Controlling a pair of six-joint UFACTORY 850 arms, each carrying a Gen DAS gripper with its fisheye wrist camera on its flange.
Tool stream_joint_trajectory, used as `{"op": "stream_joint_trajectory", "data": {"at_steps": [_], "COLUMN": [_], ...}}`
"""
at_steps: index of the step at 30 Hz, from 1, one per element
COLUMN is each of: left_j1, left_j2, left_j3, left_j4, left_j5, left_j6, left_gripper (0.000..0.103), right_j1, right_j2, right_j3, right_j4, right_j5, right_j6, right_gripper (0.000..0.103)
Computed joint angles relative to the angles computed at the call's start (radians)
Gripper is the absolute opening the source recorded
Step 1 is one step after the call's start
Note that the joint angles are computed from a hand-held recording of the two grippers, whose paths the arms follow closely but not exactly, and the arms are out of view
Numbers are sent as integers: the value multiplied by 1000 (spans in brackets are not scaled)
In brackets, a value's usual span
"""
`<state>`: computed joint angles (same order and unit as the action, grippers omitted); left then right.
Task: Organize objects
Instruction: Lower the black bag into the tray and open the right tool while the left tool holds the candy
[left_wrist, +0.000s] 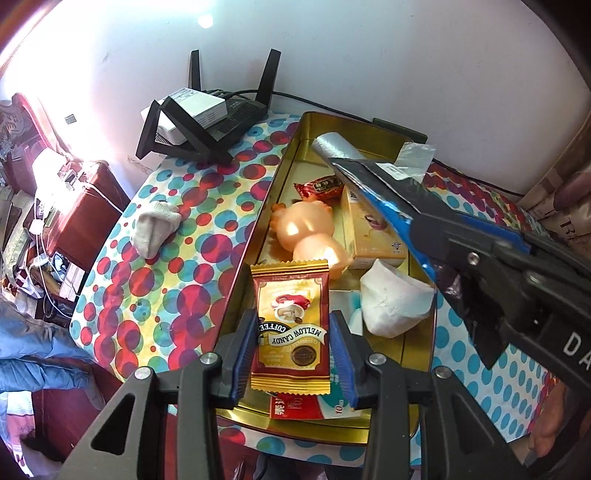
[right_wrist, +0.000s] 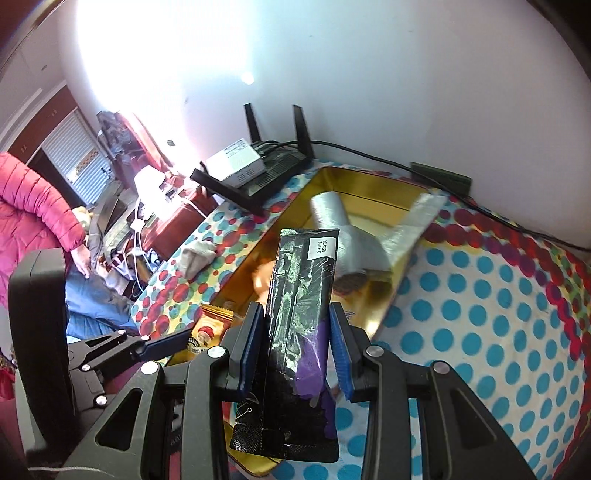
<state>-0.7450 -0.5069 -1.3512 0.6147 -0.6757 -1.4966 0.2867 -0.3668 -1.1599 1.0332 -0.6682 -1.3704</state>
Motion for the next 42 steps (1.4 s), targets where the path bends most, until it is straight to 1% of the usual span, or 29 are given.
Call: {"op": "stream_joint_trajectory", "data": {"at_steps": [7,13,22,29,37,42], "left_j1": [3,6,5,7,12,13], "left_j2": [10,11,10,7,-5,-4], "left_j3": [26,32,32,29,15,15], "left_j4": [2,-6,-5,-11,-8,-5], "left_j5": [16,26,31,33,34,37], "left_j6": [-1,9,12,19,31,30], "left_gripper": [40,40,40,40,40,40], "right_j1": [32,43,59,73,89,96], "right_j2": [-20,-27,-51,-96,-172,-199], "right_j3": [-11,-10,-24,-70,-151,-181], "right_j4": [-20,-32,-42,-69,-141,-172], "right_j5": [15,30,76,117,176,198], "right_j6": [24,36,43,74,137,173], "right_gripper": [33,33,33,32,32,32]}}
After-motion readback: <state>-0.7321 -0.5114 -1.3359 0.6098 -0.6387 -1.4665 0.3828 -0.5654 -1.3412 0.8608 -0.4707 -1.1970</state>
